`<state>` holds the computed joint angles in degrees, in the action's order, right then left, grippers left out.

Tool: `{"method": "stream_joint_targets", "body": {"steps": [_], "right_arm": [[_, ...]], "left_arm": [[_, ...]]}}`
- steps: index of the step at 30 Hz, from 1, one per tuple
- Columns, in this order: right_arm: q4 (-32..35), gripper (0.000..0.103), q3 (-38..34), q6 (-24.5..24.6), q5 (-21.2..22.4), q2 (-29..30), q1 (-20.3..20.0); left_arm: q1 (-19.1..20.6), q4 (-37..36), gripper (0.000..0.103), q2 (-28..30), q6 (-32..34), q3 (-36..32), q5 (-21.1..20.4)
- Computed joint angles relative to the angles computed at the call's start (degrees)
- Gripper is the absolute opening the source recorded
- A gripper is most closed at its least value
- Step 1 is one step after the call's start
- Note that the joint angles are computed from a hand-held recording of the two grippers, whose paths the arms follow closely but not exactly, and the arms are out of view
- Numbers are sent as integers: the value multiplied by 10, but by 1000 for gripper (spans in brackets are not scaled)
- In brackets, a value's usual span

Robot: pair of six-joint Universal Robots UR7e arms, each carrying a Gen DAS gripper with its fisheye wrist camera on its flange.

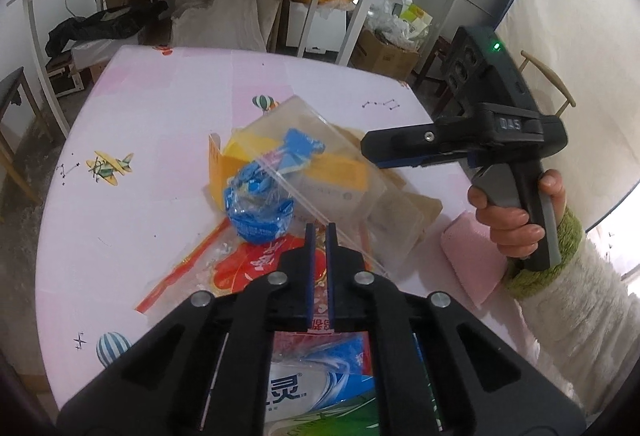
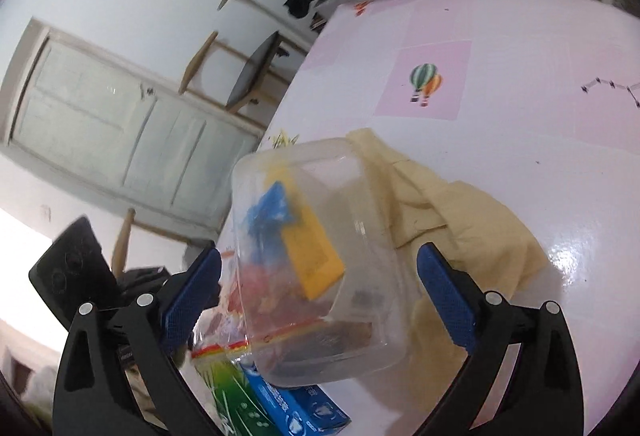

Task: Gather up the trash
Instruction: 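Close the right gripper on the clear plastic box while the left grasps the blue wrapper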

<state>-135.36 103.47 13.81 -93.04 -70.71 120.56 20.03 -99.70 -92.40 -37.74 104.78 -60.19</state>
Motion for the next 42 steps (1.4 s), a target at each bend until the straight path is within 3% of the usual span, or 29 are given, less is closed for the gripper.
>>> {"method": "stream_joint_targets", "body": {"steps": [4, 9, 17, 19, 31, 35, 36, 39, 42], "right_arm": [[30, 95, -18, -3, -36, 11, 13], [52, 95, -32, -18, -32, 21, 20], [73, 95, -56, -10, -88, 45, 42], [74, 91, -59, -9, -106, 50, 47], [37, 88, -50, -1, -143, 25, 75], [8, 88, -34, 18, -137, 0, 78], [0, 88, -29, 23, -134, -7, 78], [-25, 87, -7, 47, -132, -36, 83], [-17, 87, 6, 87, -167, -60, 99]], "left_arm": [[1, 0, 3, 0, 2, 4, -4], [4, -2, 2, 2, -1, 6, -6], [5, -8, 2, 6, -2, 8, -9], [4, -9, 2, 6, -3, 7, -7], [-12, -37, 2, -7, 8, 9, -5], [-25, -21, 3, -17, 1, 3, 20], [-26, -15, 6, -18, -1, 0, 27], [-14, 21, 37, -12, -10, -18, 36], [20, 63, 45, 10, -11, -47, 13]]}}
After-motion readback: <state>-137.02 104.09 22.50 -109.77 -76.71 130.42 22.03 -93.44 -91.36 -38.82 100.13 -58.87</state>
